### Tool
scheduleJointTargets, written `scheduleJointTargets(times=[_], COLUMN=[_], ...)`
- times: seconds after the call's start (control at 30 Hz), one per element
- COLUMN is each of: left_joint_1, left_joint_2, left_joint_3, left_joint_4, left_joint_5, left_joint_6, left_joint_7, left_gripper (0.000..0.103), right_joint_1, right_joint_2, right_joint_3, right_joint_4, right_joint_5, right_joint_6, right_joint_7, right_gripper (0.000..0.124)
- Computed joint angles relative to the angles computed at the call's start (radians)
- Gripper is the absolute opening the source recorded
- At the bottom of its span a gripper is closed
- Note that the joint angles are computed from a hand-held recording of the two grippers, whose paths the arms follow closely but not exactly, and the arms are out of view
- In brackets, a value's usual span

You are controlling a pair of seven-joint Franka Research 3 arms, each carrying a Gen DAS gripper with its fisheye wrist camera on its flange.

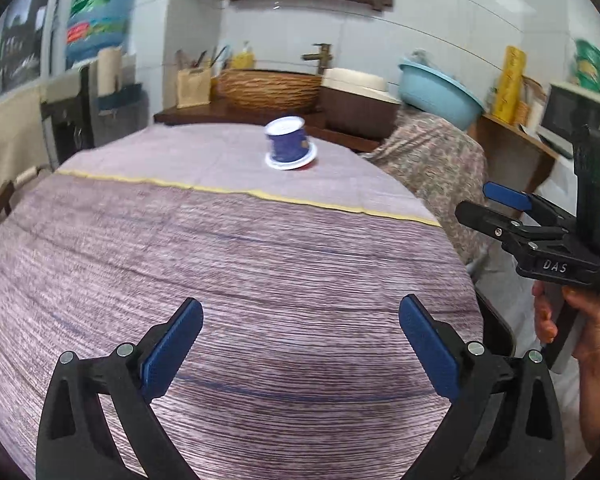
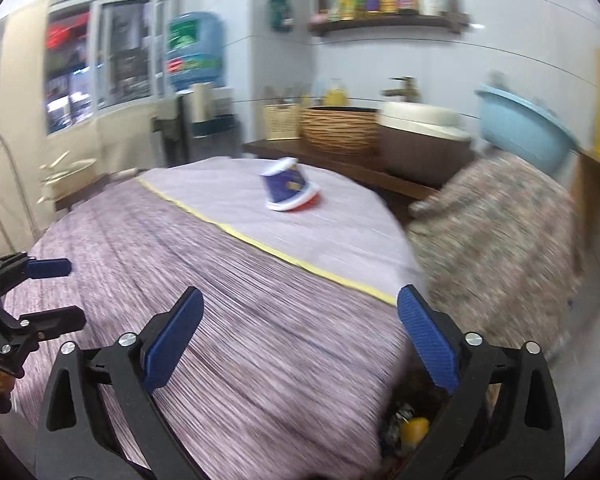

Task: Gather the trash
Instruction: 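Move both tools back over the table, then grasp the blue-and-white cup with its saucer in the right gripper and lift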

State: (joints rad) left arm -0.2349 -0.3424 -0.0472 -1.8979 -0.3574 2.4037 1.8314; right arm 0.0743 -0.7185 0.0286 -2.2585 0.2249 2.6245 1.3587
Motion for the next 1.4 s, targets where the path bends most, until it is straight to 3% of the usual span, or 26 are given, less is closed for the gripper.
scheduleJointTargets(times=[0.2,0.37,0.53,0.73,0.8,0.87,0.93,1.1,1.4], left_joint_1=[0.040,0.053,0.077,0.101,0.106,0.110,0.113,0.116,0.120], left_joint_2=[0.045,0.090,0.125,0.148,0.156,0.166,0.171,0.188,0.217], left_joint_3=[0.007,0.011,0.003,-0.010,-0.014,-0.017,-0.022,-0.034,-0.047], left_joint_4=[0.050,0.096,0.132,0.153,0.160,0.167,0.172,0.187,0.210], left_joint_5=[0.033,0.009,-0.014,-0.004,0.001,-0.004,-0.004,-0.005,0.011], left_joint_6=[-0.011,-0.033,-0.049,-0.065,-0.069,-0.073,-0.078,-0.082,-0.085], left_joint_7=[-0.008,0.026,0.061,0.086,0.090,0.091,0.088,0.093,0.069], left_gripper=[0.097,0.097,0.097,0.097,0.097,0.097,0.097,0.097,0.097], right_joint_1=[0.049,0.000,0.059,0.150,0.161,0.155,0.154,0.164,0.089], right_joint_2=[0.251,0.518,0.802,1.063,1.087,1.112,1.116,1.065,0.840], right_joint_3=[0.008,0.069,0.037,-0.061,-0.084,-0.084,-0.083,-0.087,-0.013], right_joint_4=[0.222,0.475,0.796,1.142,1.172,1.212,1.219,1.129,0.901], right_joint_5=[-0.021,-0.212,-0.354,-0.455,-0.462,-0.430,-0.406,-0.397,-0.075], right_joint_6=[-0.001,0.002,-0.084,-0.242,-0.241,-0.263,-0.270,-0.188,-0.128], right_joint_7=[-0.072,-0.012,0.027,0.082,0.085,0.059,0.041,0.030,-0.100], right_gripper=[0.097,0.097,0.097,0.097,0.092,0.077,0.070,0.070,0.070])
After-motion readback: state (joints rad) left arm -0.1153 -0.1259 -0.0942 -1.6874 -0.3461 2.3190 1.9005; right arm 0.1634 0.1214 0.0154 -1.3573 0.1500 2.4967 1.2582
